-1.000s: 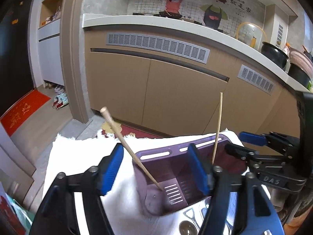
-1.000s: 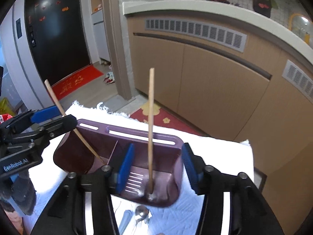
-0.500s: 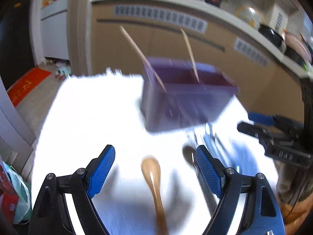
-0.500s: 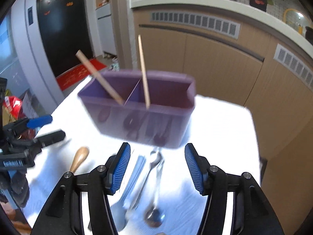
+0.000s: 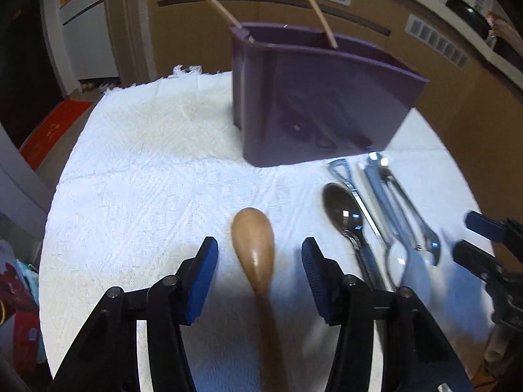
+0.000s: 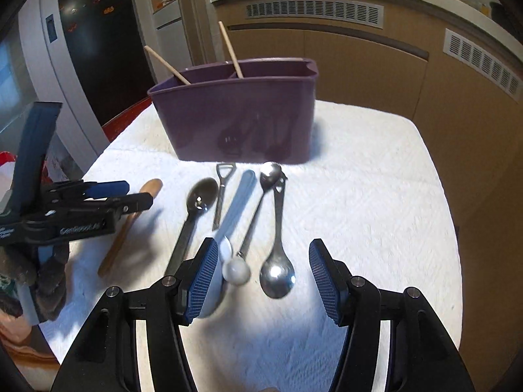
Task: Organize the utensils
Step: 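Grasp the light wooden spoon by its bowl with the left tool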
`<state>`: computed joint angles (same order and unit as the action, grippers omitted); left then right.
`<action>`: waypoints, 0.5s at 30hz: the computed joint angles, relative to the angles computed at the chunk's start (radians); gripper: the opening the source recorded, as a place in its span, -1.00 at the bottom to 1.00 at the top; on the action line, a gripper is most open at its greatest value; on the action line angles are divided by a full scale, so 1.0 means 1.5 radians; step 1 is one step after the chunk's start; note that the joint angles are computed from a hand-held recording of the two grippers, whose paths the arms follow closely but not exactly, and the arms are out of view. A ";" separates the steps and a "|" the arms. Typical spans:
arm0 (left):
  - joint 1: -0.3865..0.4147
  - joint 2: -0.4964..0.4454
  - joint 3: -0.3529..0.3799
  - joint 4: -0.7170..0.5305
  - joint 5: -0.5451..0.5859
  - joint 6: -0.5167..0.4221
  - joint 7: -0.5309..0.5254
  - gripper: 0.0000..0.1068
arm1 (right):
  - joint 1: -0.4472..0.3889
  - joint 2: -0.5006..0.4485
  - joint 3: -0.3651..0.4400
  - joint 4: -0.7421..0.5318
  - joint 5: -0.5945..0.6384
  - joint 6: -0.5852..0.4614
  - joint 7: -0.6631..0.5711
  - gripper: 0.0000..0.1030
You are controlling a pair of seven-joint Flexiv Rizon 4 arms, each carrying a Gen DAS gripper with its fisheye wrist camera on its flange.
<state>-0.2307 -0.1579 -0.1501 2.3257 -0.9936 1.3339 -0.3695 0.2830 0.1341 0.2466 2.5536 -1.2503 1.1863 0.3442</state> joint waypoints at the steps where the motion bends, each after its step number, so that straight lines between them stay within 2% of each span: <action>1: -0.001 -0.007 0.003 -0.004 0.016 0.006 -0.014 -0.15 | 0.000 0.000 0.000 0.003 0.005 -0.001 -0.003 0.18; 3: -0.002 -0.019 0.008 -0.008 0.059 0.018 -0.052 -0.17 | 0.000 0.001 0.001 0.008 0.015 -0.006 -0.010 0.18; 10: 0.016 -0.029 -0.018 -0.009 0.105 0.049 -0.075 -0.22 | -0.011 -0.009 -0.011 0.015 -0.023 0.019 0.018 0.18; 14: 0.026 -0.031 -0.041 -0.008 0.086 0.060 -0.059 -0.29 | -0.009 -0.015 -0.011 0.013 -0.024 0.018 0.017 0.18; 15: 0.029 -0.029 -0.050 -0.004 0.067 0.068 -0.041 -0.38 | -0.007 -0.014 -0.009 0.012 -0.018 0.014 0.012 0.18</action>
<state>-0.1871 -0.2018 -0.2257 2.3194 -0.8930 1.4354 -0.4316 0.2727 0.1134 0.2333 2.5723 -1.2766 1.2074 0.3623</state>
